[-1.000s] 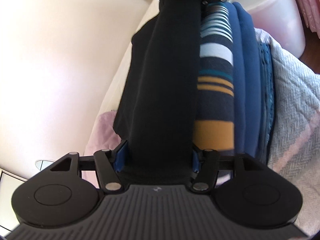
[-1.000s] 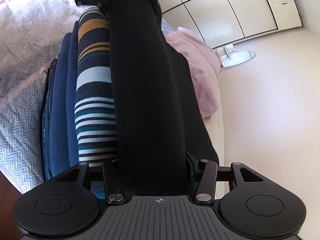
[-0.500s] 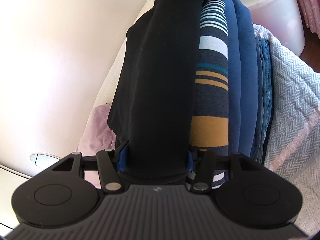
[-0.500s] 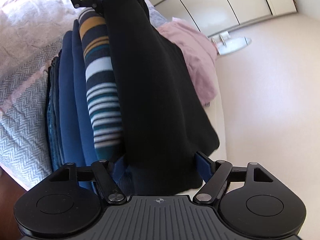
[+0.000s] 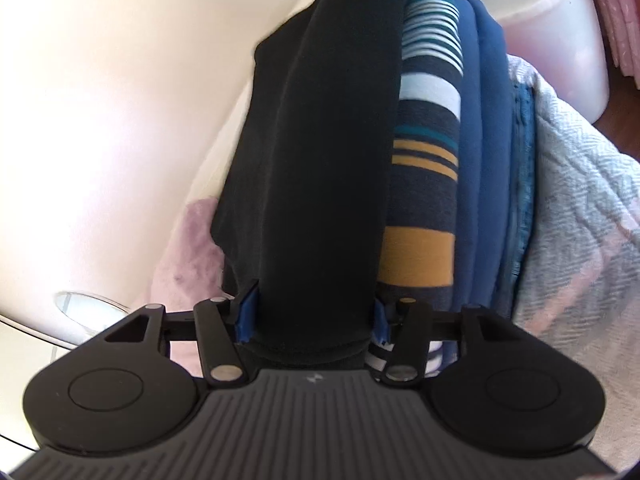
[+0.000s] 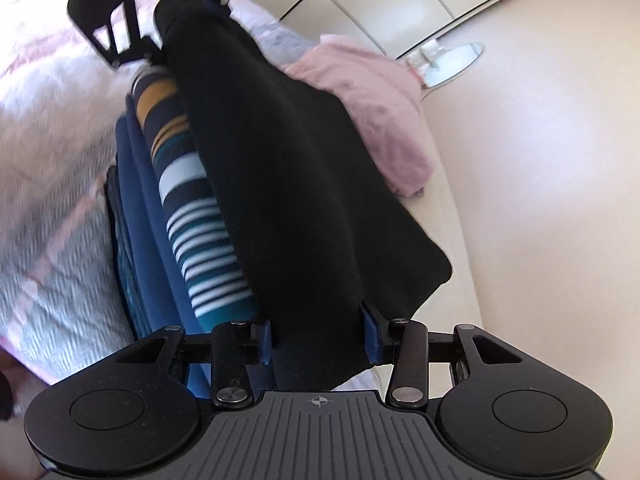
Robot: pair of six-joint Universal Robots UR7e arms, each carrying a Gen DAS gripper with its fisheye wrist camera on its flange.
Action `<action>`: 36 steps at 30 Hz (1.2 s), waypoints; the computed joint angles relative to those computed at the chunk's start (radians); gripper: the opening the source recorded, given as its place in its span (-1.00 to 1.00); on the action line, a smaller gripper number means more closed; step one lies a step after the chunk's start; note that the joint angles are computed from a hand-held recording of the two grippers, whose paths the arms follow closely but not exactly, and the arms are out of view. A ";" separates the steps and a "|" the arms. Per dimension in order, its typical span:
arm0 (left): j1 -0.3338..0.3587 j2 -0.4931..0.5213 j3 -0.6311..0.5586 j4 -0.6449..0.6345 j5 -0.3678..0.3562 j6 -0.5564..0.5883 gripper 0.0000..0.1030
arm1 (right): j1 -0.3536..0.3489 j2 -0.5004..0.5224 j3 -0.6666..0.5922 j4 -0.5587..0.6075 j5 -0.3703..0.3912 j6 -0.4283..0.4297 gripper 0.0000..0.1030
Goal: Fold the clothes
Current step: 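Lower the black jacket onto the striped and blue clothes stack with both grippers, then open both grippers to release the jacket on the stack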
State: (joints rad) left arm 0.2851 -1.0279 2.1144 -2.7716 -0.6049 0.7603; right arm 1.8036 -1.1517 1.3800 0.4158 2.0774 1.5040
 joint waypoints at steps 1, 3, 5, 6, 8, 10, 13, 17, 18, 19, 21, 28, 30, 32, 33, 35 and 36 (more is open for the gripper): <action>-0.001 0.007 0.007 -0.015 0.004 0.014 -0.07 | -0.007 0.003 0.012 -0.006 0.005 -0.023 -0.18; -0.007 0.013 0.007 -0.024 0.012 0.016 -0.06 | -0.014 0.006 0.034 -0.033 0.019 -0.075 -0.18; -0.010 -0.006 -0.002 0.010 0.002 -0.020 -0.01 | -0.011 0.005 0.036 -0.041 0.025 -0.075 -0.15; -0.012 -0.027 -0.003 0.040 -0.011 -0.047 0.05 | -0.009 0.005 0.037 -0.045 0.028 -0.075 -0.15; -0.019 -0.077 0.000 0.105 -0.046 -0.110 0.05 | -0.008 0.002 0.045 -0.058 0.030 -0.078 -0.13; -0.023 -0.142 -0.001 0.183 -0.111 -0.215 0.04 | -0.013 -0.006 0.066 -0.078 0.023 -0.081 -0.12; -0.024 -0.216 -0.009 0.211 -0.195 -0.383 0.02 | -0.013 -0.004 0.068 -0.084 0.026 -0.070 -0.11; -0.008 -0.199 -0.064 0.135 -0.181 -0.543 0.02 | -0.021 -0.009 0.073 -0.096 0.016 -0.076 -0.11; 0.006 -0.176 -0.088 0.139 -0.168 -0.566 0.01 | -0.023 -0.012 0.079 -0.104 0.015 -0.079 -0.11; 0.023 -0.151 -0.114 0.151 -0.158 -0.593 0.01 | -0.024 -0.015 0.085 -0.110 0.015 -0.083 -0.11; 0.055 -0.104 -0.170 0.216 -0.141 -0.662 -0.07 | -0.026 -0.020 0.095 -0.122 0.014 -0.088 -0.11; 0.048 -0.110 -0.132 0.357 -0.167 -0.817 -0.33 | -0.042 -0.057 0.163 -0.155 -0.006 -0.100 -0.10; 0.049 -0.115 -0.127 0.374 -0.174 -0.820 -0.33 | -0.048 -0.068 0.186 -0.158 -0.015 -0.104 -0.10; 0.051 -0.114 -0.137 0.385 -0.170 -0.795 -0.33 | -0.053 -0.069 0.187 -0.156 -0.026 -0.116 -0.08; 0.052 -0.112 -0.147 0.392 -0.166 -0.788 -0.32 | -0.054 -0.065 0.177 -0.152 -0.030 -0.114 -0.07; 0.057 -0.096 -0.161 0.391 -0.153 -0.779 -0.32 | -0.049 -0.055 0.157 -0.150 -0.031 -0.115 -0.06; 0.058 -0.092 -0.166 0.392 -0.148 -0.776 -0.32 | -0.045 -0.052 0.154 -0.154 -0.032 -0.118 -0.05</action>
